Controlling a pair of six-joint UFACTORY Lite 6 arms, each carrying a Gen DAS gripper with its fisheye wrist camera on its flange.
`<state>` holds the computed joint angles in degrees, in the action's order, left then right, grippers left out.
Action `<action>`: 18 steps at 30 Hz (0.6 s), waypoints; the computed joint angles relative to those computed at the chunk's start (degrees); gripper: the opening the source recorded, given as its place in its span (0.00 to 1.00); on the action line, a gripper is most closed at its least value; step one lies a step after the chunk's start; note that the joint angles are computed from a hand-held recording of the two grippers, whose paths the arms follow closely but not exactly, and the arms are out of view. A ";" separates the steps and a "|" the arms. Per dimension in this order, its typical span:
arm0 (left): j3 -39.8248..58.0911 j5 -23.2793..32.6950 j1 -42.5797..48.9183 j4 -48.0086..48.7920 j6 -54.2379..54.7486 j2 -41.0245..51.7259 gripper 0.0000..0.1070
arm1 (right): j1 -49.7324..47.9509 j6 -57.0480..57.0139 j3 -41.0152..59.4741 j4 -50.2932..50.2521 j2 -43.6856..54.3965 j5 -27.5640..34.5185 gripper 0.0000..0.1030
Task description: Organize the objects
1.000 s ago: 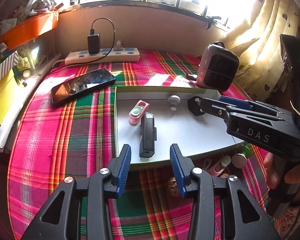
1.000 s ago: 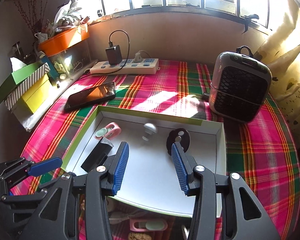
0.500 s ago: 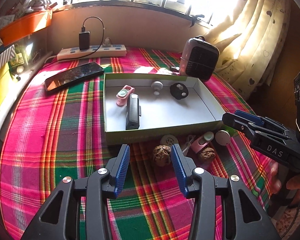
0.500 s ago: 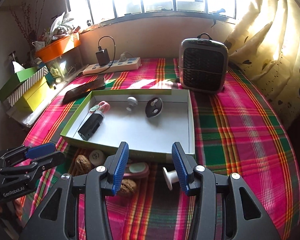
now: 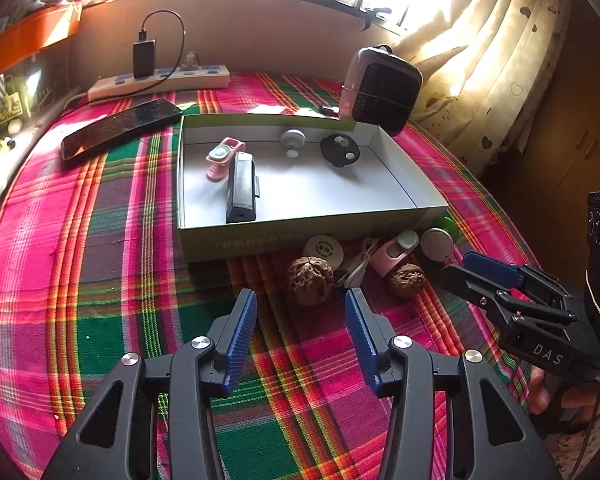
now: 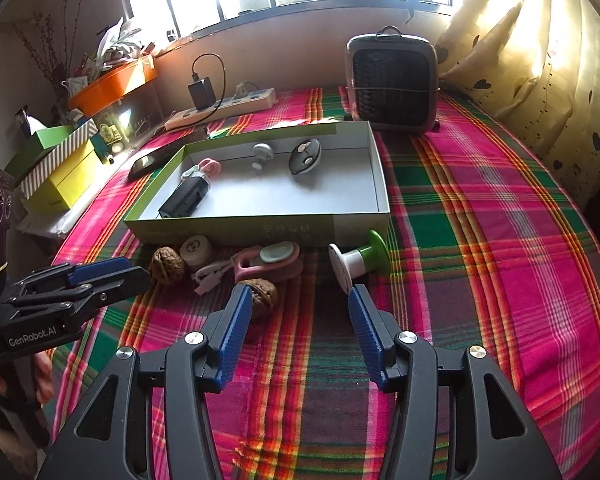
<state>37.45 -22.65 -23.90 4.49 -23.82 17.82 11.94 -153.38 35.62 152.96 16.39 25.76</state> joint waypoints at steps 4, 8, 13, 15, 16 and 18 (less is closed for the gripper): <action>2.20 0.93 -0.34 0.12 -0.09 1.67 0.42 | 0.96 -0.50 1.28 -0.54 2.22 -0.42 0.54; 4.25 2.03 -0.13 -0.92 0.43 3.36 0.42 | 2.46 -1.66 3.10 -0.31 4.47 -1.15 0.54; 6.26 3.02 0.44 -1.54 1.07 5.18 0.43 | 4.76 -5.29 5.58 2.51 6.98 -3.01 0.54; 7.17 3.38 0.84 0.63 -1.18 6.10 0.43 | 5.44 -8.17 6.28 4.81 7.82 -3.34 0.54; 7.57 3.57 0.76 0.72 -1.19 6.44 0.43 | 5.69 -9.30 6.48 5.81 7.97 -3.49 0.54; 8.37 4.05 0.52 -0.18 -0.23 7.11 0.43 | 6.06 -10.68 7.30 6.79 8.39 -4.24 0.54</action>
<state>45.82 -18.59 -23.38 4.32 -24.05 24.94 18.00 -164.06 42.91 159.75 24.78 21.52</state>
